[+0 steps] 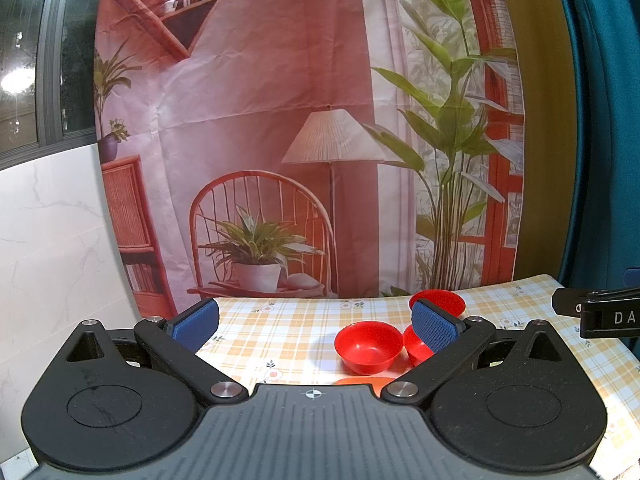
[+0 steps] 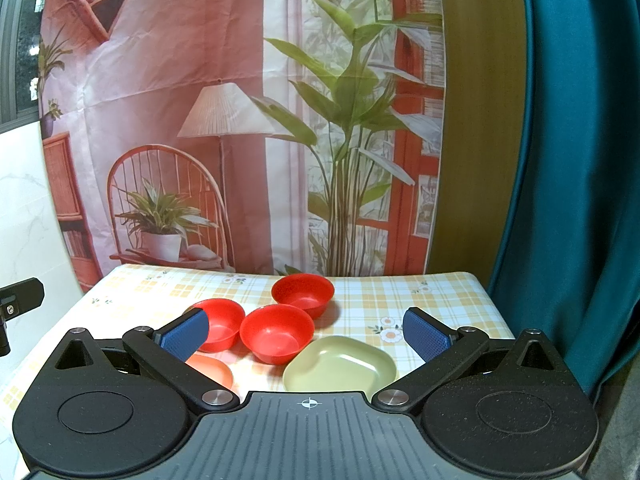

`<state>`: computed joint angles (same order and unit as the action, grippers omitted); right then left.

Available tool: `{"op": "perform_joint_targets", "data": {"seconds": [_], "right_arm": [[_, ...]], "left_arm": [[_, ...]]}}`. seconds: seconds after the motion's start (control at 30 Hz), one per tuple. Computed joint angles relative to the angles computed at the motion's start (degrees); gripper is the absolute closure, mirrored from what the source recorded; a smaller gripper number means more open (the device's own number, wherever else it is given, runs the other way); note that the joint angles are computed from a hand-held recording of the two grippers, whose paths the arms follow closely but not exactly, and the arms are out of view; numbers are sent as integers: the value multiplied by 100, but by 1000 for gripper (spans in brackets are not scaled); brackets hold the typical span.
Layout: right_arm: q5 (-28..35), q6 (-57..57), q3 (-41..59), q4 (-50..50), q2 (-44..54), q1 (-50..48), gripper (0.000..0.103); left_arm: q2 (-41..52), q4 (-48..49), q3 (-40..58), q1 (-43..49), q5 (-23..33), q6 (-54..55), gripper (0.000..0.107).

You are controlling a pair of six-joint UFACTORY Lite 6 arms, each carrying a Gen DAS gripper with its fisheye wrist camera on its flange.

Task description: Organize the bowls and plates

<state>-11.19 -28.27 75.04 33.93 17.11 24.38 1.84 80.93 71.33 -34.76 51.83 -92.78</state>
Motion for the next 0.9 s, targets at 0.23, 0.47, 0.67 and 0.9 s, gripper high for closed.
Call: {"op": "perform_joint_targets", "data": {"seconds": [0.23, 0.47, 0.67, 0.9], "right_arm": [[-4, 13, 16, -13, 22, 2, 0], [4, -5, 22, 8, 21, 1, 0], [4, 2, 22, 2, 27, -2, 0], [-7, 103, 19, -95, 43, -8, 0]], "left_arm": [[-3, 2, -5, 3, -7, -1, 4], [-1, 0, -2, 7, -4, 4, 4], [-24, -10, -18, 31, -24, 25, 4], [-30, -6, -32, 33, -20, 16, 4]]}}
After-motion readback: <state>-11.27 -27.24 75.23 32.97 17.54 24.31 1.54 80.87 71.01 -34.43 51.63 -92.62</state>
